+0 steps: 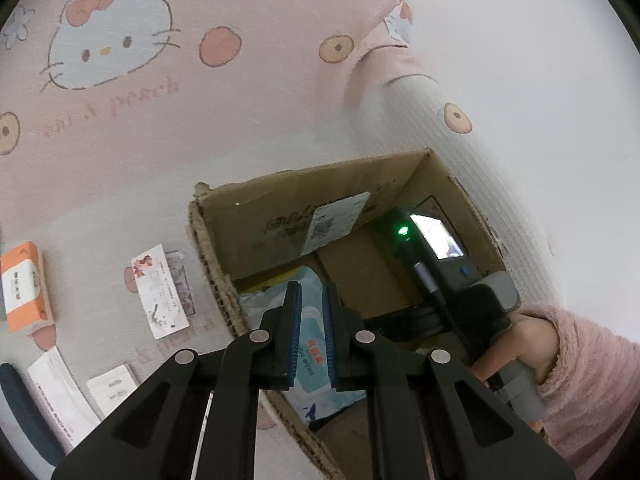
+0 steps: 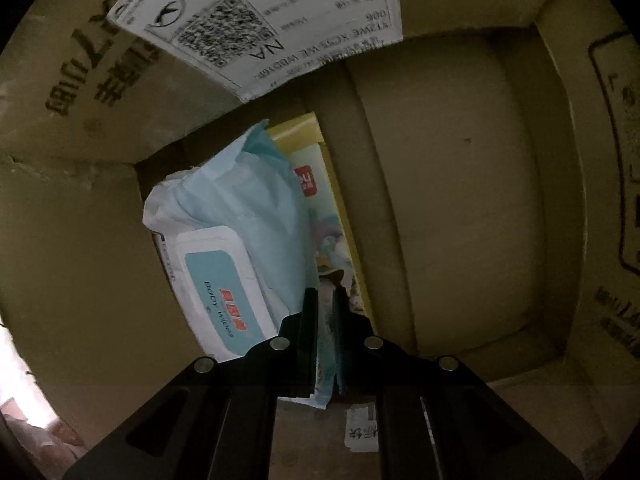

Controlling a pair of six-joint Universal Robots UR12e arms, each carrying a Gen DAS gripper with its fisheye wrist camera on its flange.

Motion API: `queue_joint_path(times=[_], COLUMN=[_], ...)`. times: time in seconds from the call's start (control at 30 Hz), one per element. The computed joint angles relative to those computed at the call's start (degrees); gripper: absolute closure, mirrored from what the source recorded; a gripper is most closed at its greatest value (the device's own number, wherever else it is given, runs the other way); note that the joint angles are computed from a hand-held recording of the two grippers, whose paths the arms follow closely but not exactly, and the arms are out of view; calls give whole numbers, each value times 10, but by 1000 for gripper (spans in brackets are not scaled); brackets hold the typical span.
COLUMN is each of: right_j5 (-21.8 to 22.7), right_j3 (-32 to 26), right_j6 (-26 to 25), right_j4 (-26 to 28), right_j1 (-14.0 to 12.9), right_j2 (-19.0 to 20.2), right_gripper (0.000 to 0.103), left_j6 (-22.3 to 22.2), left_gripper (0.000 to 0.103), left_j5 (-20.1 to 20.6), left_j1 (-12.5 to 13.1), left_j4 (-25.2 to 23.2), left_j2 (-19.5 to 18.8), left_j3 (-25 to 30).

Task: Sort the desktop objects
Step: 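Move both tools back over the items on the bed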

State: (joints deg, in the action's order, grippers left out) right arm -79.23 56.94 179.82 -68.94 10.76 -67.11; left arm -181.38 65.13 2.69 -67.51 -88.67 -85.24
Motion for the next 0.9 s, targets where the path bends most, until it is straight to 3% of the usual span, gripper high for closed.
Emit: queue_joint_path(times=[0.13, 0.3, 0.33, 0.5, 0.6, 0.67, 0.73, 0.9], right_j5=[-21, -28, -32, -60, -73, -77, -80, -83], right_j3=[20, 56, 62, 87, 105, 88, 68, 92], right_j6=[16, 29, 27, 10, 12, 12, 12, 23], right_j4=[-46, -107, -117, -158, -179, -182, -184, -229], right_j1=[-1, 0, 4, 25, 38, 45, 51, 71], right_j2=[-24, -74, -83, -121, -143, -143, -140, -164], right_gripper=[98, 97, 97, 92, 74, 57, 50, 41], left_j6=[-2, -13, -14, -23, -25, -22, -13, -1], left_gripper=[90, 76, 75, 50, 49, 49, 49, 49], left_j5=[26, 80, 82, 45, 36, 46, 54, 46], left_j1=[-2, -10, -10, 3, 7, 7, 9, 29], left_j4=[21, 32, 32, 46, 47, 47, 50, 53], left_j2=[10, 18, 22, 48, 60, 68, 78, 105], left_j3=[-7, -11, -12, -33, -39, -43, -47, -63])
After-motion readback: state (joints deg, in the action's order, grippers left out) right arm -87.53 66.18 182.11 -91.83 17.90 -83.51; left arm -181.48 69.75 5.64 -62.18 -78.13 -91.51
